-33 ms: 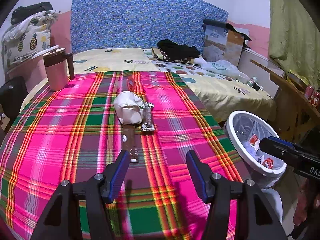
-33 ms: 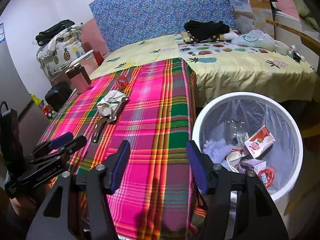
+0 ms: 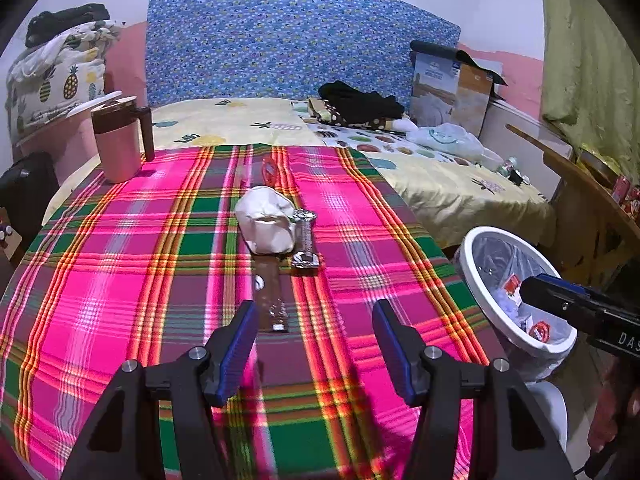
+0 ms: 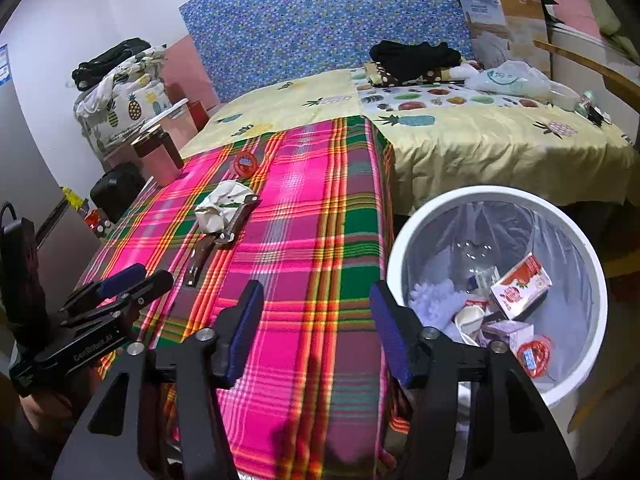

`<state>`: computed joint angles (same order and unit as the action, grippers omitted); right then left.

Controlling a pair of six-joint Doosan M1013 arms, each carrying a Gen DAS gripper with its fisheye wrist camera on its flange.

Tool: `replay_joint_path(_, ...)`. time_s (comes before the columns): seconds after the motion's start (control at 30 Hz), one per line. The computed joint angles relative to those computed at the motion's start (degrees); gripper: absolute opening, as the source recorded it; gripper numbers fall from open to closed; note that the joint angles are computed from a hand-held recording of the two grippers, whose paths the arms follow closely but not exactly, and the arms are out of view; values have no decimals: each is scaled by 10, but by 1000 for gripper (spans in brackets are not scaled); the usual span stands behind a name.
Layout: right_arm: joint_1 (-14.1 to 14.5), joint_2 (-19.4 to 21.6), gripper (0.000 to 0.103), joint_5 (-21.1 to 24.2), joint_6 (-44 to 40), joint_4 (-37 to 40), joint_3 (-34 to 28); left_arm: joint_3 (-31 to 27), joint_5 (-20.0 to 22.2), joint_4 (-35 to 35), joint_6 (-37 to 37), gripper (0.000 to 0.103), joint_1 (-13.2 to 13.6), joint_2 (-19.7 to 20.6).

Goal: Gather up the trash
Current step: 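Move both tools back over the bed toward the white paper bag, then grasp the white paper bag with the left tool while the right tool grasps the brown snack packet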

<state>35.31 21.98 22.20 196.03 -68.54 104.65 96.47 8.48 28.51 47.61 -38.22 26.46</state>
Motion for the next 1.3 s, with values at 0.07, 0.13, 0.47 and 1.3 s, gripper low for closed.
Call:
replay_joint_path(0.07, -1, 3, 48, -3, -10, 3, -5, -4, 1, -16, 14, 59, 4, 2)
replay_joint_path(0.13, -2, 7, 47, -7, -23, 11, -10, -9, 3, -29, 24, 59, 7, 5)
replay_joint_path(0.47, -10, 21, 44, -23, -66, 41, -30, -48, 20, -114, 92, 59, 24, 26)
replay_joint_path(1.3, -34, 45, 44, -43, -222, 191, -62, -189, 124, -291, 212, 46, 47, 126)
